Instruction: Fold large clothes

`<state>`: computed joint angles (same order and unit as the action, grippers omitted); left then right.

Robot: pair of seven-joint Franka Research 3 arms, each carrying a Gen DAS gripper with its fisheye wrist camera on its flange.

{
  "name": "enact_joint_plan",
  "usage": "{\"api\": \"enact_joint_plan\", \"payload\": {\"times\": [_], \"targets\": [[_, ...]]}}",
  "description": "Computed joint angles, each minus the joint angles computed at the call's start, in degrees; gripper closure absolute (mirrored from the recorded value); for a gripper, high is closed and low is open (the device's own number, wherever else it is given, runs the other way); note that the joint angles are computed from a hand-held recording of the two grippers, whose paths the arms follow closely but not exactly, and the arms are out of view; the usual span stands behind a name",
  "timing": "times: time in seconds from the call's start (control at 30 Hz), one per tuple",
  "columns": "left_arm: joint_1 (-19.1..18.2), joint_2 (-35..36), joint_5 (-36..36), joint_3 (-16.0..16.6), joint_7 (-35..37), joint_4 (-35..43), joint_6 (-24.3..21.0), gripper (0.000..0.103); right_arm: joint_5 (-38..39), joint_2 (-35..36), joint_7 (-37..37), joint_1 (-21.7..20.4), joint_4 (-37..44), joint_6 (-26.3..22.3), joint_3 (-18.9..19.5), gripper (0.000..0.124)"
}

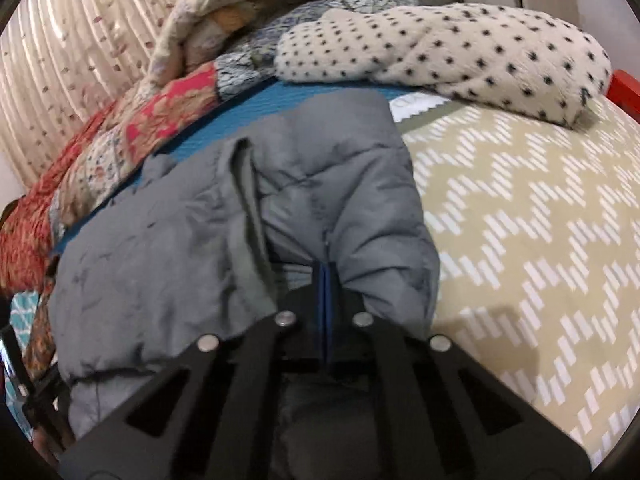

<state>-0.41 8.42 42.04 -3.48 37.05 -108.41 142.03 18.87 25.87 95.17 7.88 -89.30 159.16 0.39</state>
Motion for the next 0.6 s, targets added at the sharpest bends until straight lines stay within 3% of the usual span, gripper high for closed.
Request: {"api": "enact_joint_plan", "payload": {"times": [0.23, 0.5, 0.57, 0.6], "targets": [[-0.1, -0.2, 1.4, 0.1, -1.4, -0.5, 0.6, 0.103, 0.3, 0.7, 2.2, 0.1, 0.0, 1.0, -0.5, 0.124], [-0.2, -0.2, 2.0, 0.1, -1.6, -0.6, 0.5, 0.103, 5.6, -0.1, -1.0, -2.9, -0.6, 1.0, 2.7, 0.124], [-0.2, -0.3, 2.1, 0.1, -1.7, -0.7, 0.4, 0.103, 5.1, -2.0, 0.1, -1.9, -2.8, 2.8, 1.2, 0.124], [-0.1, -0.3, 2.1, 0.1, -1.7, -0.7, 0.5, 0.103, 1.5, -3.4, 3.7, 0.8, -4.7, 4.6, -2.1, 0.118]]}}
